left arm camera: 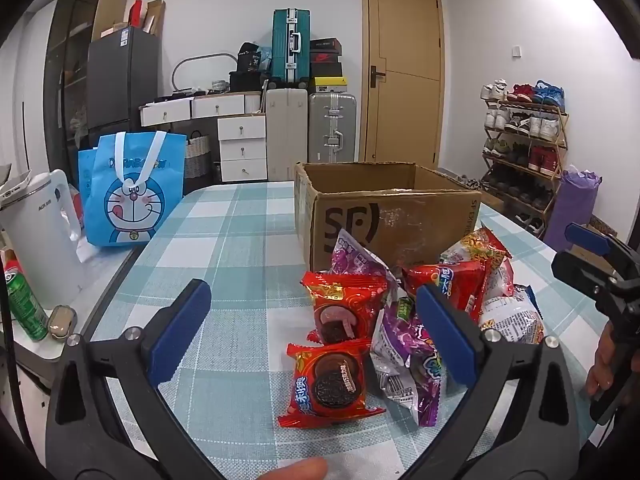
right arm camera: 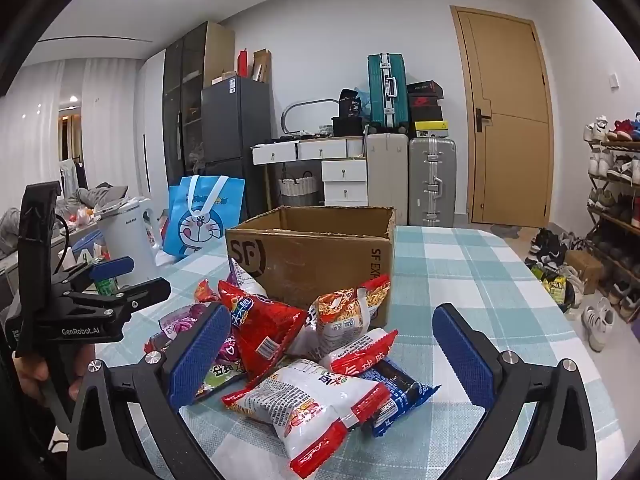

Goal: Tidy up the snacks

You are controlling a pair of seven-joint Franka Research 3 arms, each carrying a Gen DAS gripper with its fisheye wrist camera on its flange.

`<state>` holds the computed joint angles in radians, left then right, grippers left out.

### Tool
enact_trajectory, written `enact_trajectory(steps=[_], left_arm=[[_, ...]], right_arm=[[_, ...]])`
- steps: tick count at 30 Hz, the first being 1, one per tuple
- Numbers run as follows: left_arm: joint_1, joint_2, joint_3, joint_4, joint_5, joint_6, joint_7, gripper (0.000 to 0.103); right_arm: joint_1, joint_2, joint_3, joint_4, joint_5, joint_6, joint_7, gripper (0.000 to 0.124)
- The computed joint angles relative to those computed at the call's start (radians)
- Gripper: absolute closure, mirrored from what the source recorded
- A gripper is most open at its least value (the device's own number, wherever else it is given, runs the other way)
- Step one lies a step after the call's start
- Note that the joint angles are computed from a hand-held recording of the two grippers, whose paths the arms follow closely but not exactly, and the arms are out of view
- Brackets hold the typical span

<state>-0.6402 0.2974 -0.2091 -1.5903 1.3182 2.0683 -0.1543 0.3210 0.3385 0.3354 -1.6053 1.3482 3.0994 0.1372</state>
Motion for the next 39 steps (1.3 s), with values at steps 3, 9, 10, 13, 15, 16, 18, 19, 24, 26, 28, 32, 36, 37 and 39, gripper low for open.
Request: enact_trajectory(steps=[3,9,10,13,15,16,18,19,24,26,28,32,36,37,39], left_arm=[[-0.002,0.003,0.000,0.003,0.005,0.004,0.002,0.001],[0.001,-0.009,-0.002,-0.011,-0.003,0.006,-0.028,0.001],[0.002,-0.011,-0.003,-0.013,-0.005,0.005,-0.026,0.001],[0.005,-0.005,-0.004,-0.010,-0.004,0.010,-0.023,0.001],[0.005,-0.005,-0.004,-0.009,-0.006,0.012,-0.022,0.001],[0.004,-0.005,-0.003,-0.009,-0.005,0.012,-0.021,0.001],[0.004,-0.002,-0.003,-0.004,-0.008,0.009,-0.021,0.001],[0.004,-0.002,-0.002,-0.005,-0.006,0.010,-0.022,0.001],[0.003,-0.001,0.000,-0.005,-0.005,0.014,-0.020,0.001],[0.007,-0.003,0.000,-0.006,-0.005,0.026,-0.018,0.001],[0.007,-0.002,0.000,-0.004,-0.007,0.025,-0.014,0.001],[0.006,0.000,0.001,-0.002,-0.007,0.025,-0.013,0.001],[0.006,-0.002,0.002,-0.005,-0.007,0.027,-0.018,0.001],[0.005,0.000,0.001,-0.003,-0.007,0.024,-0.018,0.001],[0.006,-0.002,0.001,-0.005,-0.008,0.027,-0.017,0.001]], right_arm=[[0.004,-0.002,-0.006,-0.005,-0.028,-0.005,0.029,0.021],[0.001,-0.002,-0.004,-0.006,-0.034,-0.011,0.050,0.021],[-0.009,-0.005,0.006,-0.010,-0.012,-0.012,0.024,0.021],[0.001,0.006,0.000,0.001,-0.014,-0.008,0.023,0.021],[0.002,0.007,-0.001,0.003,-0.023,-0.010,0.031,0.021],[0.004,0.006,-0.004,0.002,-0.032,-0.010,0.041,0.021],[0.001,0.006,0.000,0.001,-0.033,-0.009,0.041,0.021],[0.002,0.007,0.000,0.002,-0.036,-0.008,0.045,0.021],[-0.006,0.002,0.010,-0.004,-0.014,-0.007,0.024,0.021],[-0.002,0.001,0.007,-0.004,-0.013,-0.007,0.024,0.021],[0.001,0.001,0.002,-0.004,-0.019,-0.009,0.033,0.021],[0.004,0.001,-0.002,-0.005,-0.027,-0.010,0.041,0.021],[0.000,0.010,0.000,0.002,-0.031,-0.013,0.041,0.021],[0.001,0.009,-0.001,0.001,-0.037,-0.013,0.047,0.021],[-0.003,0.009,0.004,0.000,-0.035,-0.013,0.043,0.021]])
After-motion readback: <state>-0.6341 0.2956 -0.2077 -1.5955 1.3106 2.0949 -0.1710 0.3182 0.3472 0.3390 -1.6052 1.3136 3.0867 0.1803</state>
